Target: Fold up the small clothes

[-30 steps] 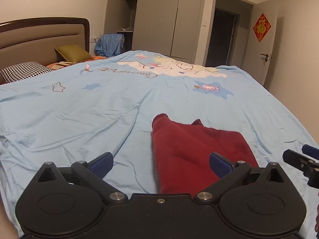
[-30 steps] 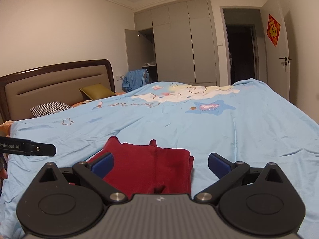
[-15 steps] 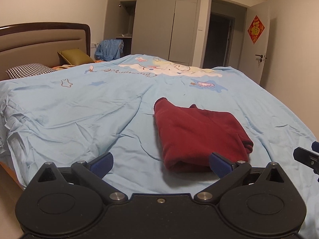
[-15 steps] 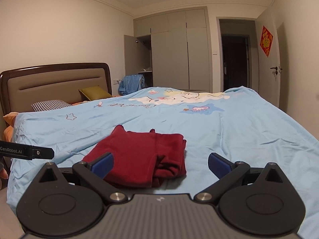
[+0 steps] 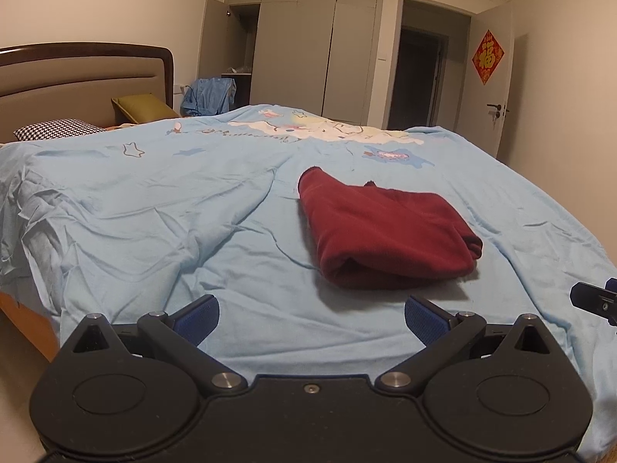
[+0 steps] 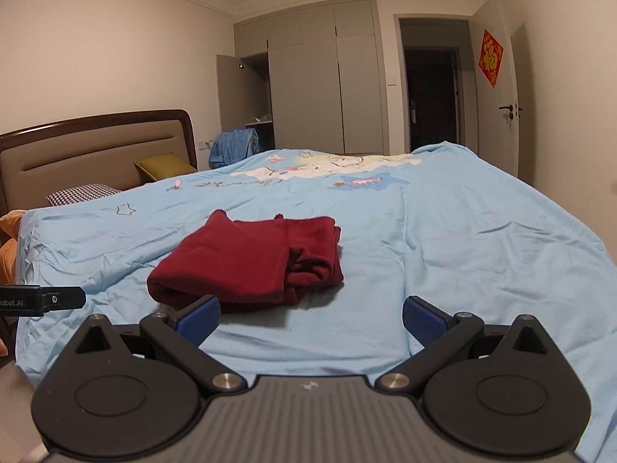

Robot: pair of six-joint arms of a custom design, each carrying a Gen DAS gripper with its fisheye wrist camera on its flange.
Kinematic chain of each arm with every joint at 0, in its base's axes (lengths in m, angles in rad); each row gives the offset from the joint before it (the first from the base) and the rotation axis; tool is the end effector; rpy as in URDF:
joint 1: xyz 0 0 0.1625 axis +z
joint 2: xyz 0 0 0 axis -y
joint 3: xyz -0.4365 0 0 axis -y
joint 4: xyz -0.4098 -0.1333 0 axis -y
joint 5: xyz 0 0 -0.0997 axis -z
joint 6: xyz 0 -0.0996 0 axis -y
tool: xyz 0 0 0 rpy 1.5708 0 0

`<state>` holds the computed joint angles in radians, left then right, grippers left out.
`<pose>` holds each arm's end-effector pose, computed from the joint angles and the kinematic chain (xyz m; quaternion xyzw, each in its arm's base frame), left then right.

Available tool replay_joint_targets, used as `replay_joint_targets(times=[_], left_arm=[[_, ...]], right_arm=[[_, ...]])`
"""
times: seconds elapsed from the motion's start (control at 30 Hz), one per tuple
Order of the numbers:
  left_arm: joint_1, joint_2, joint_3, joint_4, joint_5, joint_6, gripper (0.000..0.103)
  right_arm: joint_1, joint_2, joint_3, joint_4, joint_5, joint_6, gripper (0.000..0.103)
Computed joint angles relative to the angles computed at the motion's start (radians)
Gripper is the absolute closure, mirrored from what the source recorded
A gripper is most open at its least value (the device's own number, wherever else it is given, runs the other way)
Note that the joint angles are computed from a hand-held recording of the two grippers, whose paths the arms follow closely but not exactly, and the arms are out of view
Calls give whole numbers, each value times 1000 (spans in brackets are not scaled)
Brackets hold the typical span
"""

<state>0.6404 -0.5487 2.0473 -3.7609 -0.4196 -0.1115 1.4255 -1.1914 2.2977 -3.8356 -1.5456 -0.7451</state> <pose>-0.2707 -0.4814 0.0138 0.1450 0.7974 -0.5015 0.3027 0.0654 -0.4911 0.2530 0.2538 -0.7974 0.4985 0.2262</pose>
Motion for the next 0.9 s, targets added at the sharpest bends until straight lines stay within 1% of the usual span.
replay_joint_targets(times=[0.2,0.9], left_arm=[[2,1,4,26,-3,-23,1],[17,-1,-7,92,-16,-62,1]], right_arm=[[-2,5,13,5,-14,-6,0],[-5,3,2,40,-25,2,0]])
